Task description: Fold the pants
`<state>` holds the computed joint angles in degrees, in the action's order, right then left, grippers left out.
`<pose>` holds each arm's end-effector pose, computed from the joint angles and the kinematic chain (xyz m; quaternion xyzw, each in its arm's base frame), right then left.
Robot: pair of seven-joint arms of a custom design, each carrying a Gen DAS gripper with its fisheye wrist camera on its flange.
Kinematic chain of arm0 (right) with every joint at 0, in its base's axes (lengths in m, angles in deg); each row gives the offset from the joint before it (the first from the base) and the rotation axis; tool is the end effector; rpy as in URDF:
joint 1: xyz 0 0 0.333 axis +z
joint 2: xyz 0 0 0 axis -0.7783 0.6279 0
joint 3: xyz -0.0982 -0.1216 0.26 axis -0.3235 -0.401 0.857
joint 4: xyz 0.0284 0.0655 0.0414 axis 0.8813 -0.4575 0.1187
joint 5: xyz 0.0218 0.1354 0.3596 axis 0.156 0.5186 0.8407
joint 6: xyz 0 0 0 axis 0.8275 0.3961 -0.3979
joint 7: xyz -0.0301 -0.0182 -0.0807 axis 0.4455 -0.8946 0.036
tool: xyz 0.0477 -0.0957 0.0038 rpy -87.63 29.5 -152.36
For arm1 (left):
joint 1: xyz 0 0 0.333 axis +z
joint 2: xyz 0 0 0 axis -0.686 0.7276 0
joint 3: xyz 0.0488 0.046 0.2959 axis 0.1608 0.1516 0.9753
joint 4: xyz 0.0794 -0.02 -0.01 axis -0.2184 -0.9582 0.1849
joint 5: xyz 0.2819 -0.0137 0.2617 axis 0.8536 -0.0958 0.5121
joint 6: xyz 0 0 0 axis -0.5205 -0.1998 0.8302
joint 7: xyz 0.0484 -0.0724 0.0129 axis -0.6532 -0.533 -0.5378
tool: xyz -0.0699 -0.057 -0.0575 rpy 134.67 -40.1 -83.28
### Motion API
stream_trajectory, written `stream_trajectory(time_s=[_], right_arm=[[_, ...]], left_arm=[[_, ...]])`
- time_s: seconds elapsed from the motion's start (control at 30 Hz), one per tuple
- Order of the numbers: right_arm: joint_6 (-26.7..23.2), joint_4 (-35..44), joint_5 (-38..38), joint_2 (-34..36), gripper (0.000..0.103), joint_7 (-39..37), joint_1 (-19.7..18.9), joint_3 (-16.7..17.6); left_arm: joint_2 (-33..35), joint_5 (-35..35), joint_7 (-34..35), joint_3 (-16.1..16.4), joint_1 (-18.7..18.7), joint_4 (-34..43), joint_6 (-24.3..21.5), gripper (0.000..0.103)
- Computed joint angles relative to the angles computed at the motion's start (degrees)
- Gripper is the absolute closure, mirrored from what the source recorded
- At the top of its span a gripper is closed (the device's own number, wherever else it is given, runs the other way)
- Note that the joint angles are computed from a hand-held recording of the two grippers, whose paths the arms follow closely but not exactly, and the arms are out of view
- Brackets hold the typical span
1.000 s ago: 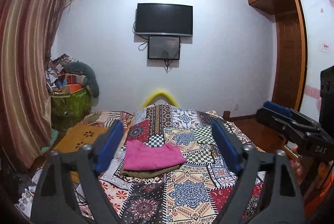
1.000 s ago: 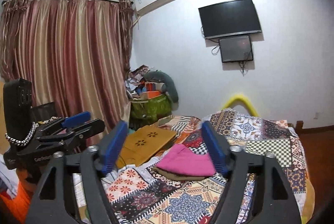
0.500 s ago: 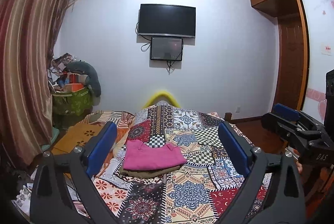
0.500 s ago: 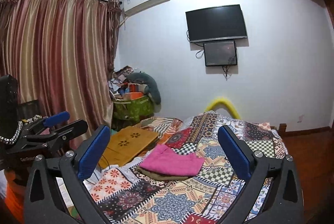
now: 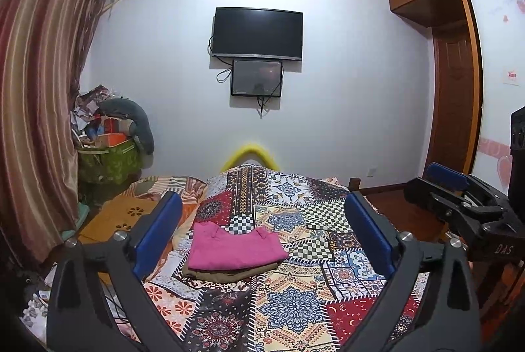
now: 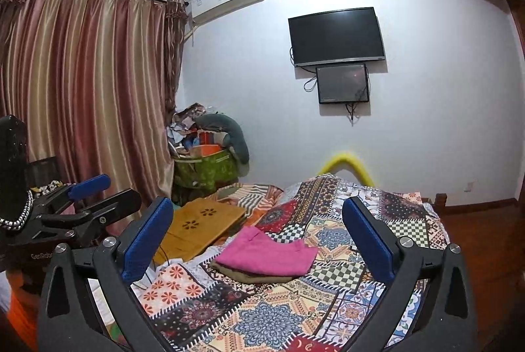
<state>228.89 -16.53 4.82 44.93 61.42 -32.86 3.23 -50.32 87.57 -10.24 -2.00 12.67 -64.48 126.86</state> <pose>0.5830 0.3176 0.6867 -0.7117 0.2726 -0.1779 0.6226 0.4877 -0.2064 0.6699 -0.6363 0.4424 -0.3825 0.5031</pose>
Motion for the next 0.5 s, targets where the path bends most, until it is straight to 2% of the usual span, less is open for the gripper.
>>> stream_trajectory(time_s=[0.5], right_arm=[[-0.14,-0.47,-0.39,-0.57,0.0,0.97,0.07,-0.38]], left_arm=[[0.38,0.67,-0.07,0.5,-0.54,-0.27,0.19,0.002]])
